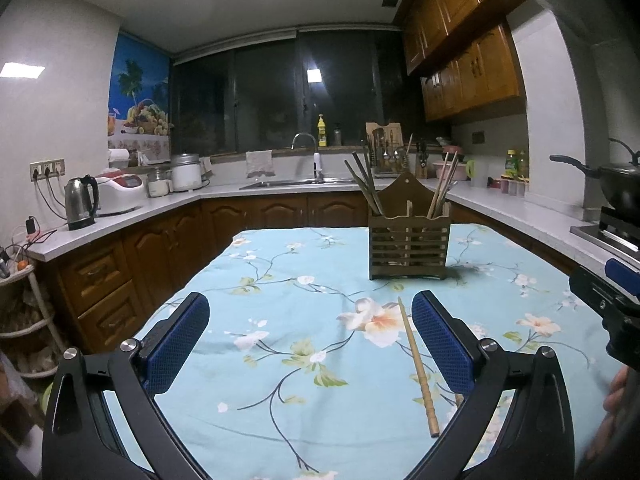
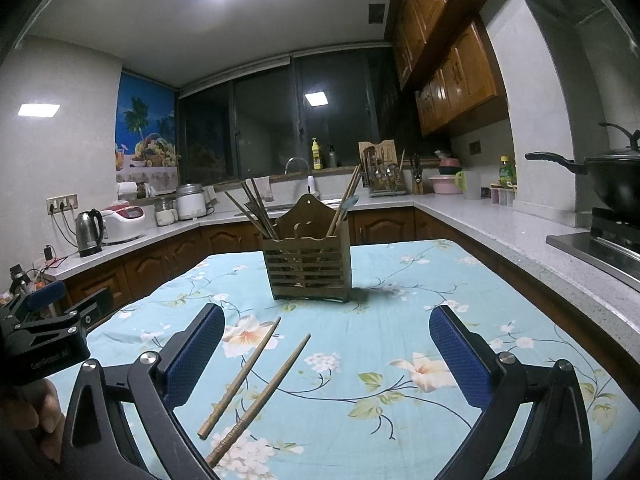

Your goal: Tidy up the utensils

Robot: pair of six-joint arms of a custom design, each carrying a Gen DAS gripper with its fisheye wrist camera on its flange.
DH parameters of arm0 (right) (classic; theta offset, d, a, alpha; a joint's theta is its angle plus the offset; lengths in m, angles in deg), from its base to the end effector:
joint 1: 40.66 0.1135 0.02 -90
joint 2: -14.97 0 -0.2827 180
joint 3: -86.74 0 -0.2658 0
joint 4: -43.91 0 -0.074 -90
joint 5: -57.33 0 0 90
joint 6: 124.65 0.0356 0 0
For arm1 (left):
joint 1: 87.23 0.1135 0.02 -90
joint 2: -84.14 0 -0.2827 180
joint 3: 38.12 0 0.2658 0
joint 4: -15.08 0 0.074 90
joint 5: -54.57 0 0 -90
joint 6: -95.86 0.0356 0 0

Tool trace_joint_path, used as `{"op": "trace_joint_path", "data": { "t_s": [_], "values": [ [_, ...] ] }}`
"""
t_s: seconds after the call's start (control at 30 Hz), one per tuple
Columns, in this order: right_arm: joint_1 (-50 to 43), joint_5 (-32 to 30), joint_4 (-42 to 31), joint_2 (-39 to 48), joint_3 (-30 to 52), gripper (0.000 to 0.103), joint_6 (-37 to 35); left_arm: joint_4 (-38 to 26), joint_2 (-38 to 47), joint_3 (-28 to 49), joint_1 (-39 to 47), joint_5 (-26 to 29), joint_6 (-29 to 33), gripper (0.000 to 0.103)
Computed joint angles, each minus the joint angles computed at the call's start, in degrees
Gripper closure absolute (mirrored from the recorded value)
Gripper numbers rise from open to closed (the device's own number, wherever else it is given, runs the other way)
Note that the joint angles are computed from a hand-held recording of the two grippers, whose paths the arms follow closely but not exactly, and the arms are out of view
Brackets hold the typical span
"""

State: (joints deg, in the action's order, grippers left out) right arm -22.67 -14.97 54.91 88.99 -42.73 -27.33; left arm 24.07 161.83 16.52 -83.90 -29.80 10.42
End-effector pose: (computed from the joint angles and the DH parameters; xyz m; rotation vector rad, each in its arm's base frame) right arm 0.2804 0.0797 0.2560 0.0555 1.7776 0.0423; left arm 0.3101 0.0145 0.2590 0.0891 1.8128 0.0084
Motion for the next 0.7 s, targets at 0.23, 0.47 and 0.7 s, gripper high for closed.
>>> {"op": "trace_joint_path", "data": {
  "t_s": [0.23,0.47,0.7],
  "values": [
    [0.13,0.11,-0.2,-0.13,0.07,0.0,0.04,-0.2,-0.05,0.18,0.04,0.25,-0.07,0.0],
    [0.16,0.1,-0.31,-0.09,0.15,0.0,0.1,-0.17,-0.03,0.17,0.14,0.46,-0.04,0.0],
    [0.23,0.19,-0.22,-0.06,0.14,0.0,0.07,-0.49,-0.12,0.23,0.02,0.32,-0.04,0.0]
  ]
}}
